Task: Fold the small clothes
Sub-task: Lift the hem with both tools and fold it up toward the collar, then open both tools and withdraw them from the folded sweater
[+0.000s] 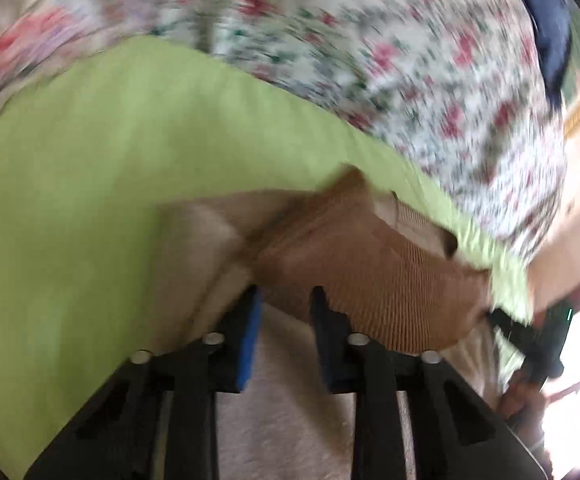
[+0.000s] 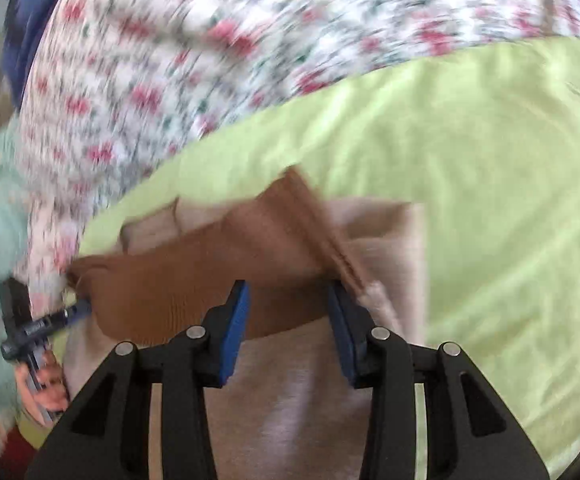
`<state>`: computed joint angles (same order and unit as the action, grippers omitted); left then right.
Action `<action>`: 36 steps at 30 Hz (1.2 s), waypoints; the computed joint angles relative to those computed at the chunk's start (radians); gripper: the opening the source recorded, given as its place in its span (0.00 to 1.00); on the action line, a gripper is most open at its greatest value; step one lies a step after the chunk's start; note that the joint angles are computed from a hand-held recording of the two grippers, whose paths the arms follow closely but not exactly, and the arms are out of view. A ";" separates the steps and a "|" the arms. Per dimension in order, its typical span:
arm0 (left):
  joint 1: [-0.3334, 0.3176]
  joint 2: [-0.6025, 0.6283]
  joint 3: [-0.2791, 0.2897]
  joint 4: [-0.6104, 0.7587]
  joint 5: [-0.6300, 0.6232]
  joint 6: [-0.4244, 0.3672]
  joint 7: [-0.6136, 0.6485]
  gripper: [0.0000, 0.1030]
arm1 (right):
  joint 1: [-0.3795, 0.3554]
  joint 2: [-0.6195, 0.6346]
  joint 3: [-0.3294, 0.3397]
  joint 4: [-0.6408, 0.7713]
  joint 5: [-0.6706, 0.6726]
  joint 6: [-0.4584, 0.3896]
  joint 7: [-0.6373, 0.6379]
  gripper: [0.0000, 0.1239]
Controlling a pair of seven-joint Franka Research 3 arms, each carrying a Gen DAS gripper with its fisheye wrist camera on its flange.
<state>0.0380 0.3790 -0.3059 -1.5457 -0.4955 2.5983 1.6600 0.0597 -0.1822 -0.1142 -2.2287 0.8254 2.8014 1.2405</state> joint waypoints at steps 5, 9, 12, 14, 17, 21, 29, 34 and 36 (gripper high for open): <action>0.002 -0.179 0.004 -0.252 -0.074 0.132 -0.007 0.32 | -0.014 -0.164 0.031 -0.173 -0.085 0.104 0.121 0.38; -0.025 -0.398 0.000 -0.502 -0.323 0.186 0.174 0.52 | 0.051 -0.251 0.009 -0.262 -0.062 0.133 0.123 0.38; -0.098 -0.541 0.032 -0.650 -0.520 0.196 0.296 0.63 | 0.095 -0.349 0.008 -0.344 -0.056 0.135 0.147 0.40; -0.147 -0.614 0.056 -0.730 -0.589 0.191 0.327 0.63 | 0.113 -0.416 0.024 -0.404 -0.062 0.141 0.177 0.41; -0.215 -0.676 0.086 -0.808 -0.646 0.166 0.328 0.66 | 0.155 -0.511 0.029 -0.489 -0.063 0.132 0.223 0.42; -0.275 -0.700 0.122 -0.862 -0.648 0.166 0.298 0.67 | 0.185 -0.597 0.053 -0.561 -0.087 0.107 0.290 0.42; -0.369 -0.644 0.204 -0.833 -0.753 0.236 0.332 0.72 | 0.219 -0.682 0.066 -0.609 -0.152 0.066 0.370 0.45; -0.363 -0.582 0.208 -0.780 -0.771 0.276 0.325 0.72 | 0.243 -0.684 0.050 -0.608 -0.173 0.069 0.377 0.46; -0.350 -0.556 0.208 -0.752 -0.787 0.279 0.332 0.72 | 0.251 -0.679 0.045 -0.606 -0.174 0.073 0.379 0.46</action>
